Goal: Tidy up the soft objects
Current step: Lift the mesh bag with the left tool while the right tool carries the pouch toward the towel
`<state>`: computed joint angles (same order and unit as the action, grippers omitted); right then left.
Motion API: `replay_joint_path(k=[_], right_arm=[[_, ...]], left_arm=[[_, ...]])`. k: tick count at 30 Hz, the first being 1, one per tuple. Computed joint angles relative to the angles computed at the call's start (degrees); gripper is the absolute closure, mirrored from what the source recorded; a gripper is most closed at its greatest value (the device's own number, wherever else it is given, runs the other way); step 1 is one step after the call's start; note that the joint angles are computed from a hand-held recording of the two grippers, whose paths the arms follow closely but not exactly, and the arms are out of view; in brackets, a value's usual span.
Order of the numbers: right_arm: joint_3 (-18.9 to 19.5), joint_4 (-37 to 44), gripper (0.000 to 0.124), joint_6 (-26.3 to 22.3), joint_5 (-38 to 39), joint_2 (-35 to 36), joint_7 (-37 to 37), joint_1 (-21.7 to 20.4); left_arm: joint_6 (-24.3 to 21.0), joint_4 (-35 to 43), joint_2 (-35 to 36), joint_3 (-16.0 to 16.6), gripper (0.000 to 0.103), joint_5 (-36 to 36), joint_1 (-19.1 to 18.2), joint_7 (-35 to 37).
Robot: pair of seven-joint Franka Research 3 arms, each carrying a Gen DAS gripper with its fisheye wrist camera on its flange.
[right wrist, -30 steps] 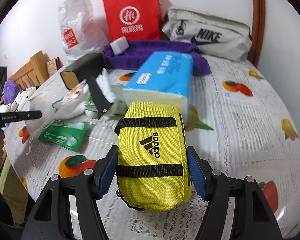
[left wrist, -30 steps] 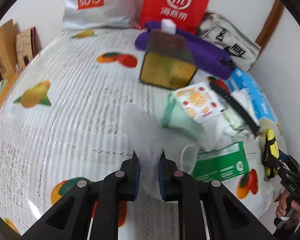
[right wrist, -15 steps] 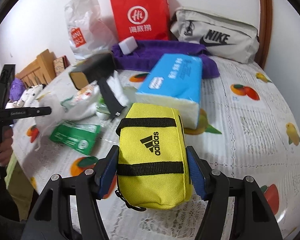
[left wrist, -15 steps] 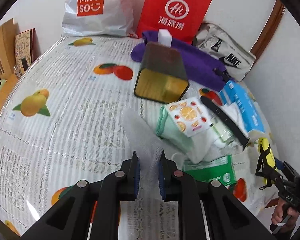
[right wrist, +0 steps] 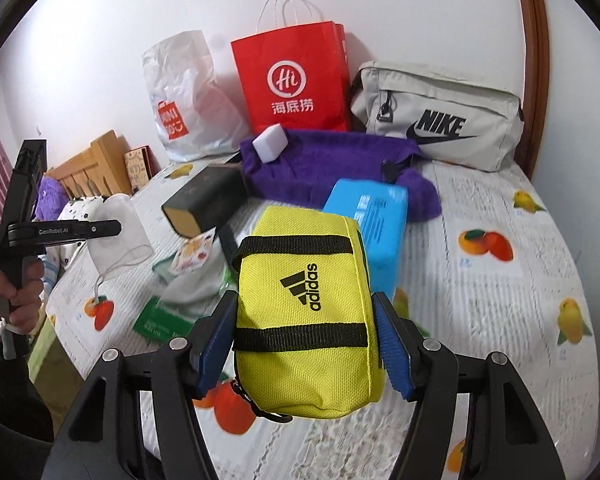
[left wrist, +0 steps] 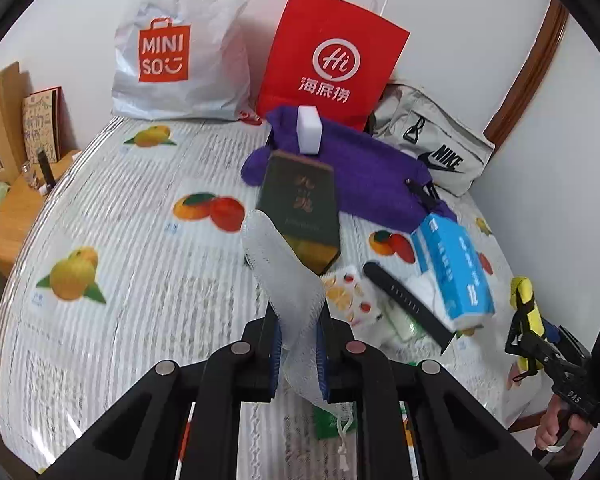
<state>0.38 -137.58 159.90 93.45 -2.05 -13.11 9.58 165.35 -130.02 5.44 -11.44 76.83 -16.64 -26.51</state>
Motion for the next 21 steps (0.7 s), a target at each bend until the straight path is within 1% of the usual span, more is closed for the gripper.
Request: replay_joint_path(k=[3, 10, 13, 18, 21], right_arm=[[-0.03, 2.73, 0.059, -0.11, -2.93, 1.68, 3.34, -0.17], [0.82, 10.11, 0.059, 1.13, -6.68, 6.19, 7.05, -0.37], [1.43, 14.03, 0.059, 1.64, -8.93, 8.99, 9.28, -0.65], [2.85, 21.57, 0.059, 3.69, -16.64, 14.96, 17.59, -1.15], [4.00, 26.10, 0.059, 2.31, -20.26, 18.37, 21.71, -2.39]], left_arm=[[0.69, 1.93, 0.86, 0.28, 0.089, -1.45, 0.37, 2.40], [0.58, 8.27, 4.07, 1.33, 0.089, -7.32, 0.25, 11.75], [2.61, 10.93, 6.36, 2.26, 0.089, -10.18, 0.21, 15.05], [4.34, 15.25, 10.31, 4.04, 0.089, -16.78, -0.38, 21.84], [4.10, 18.31, 12.64, 4.87, 0.089, -21.21, -0.74, 26.61]])
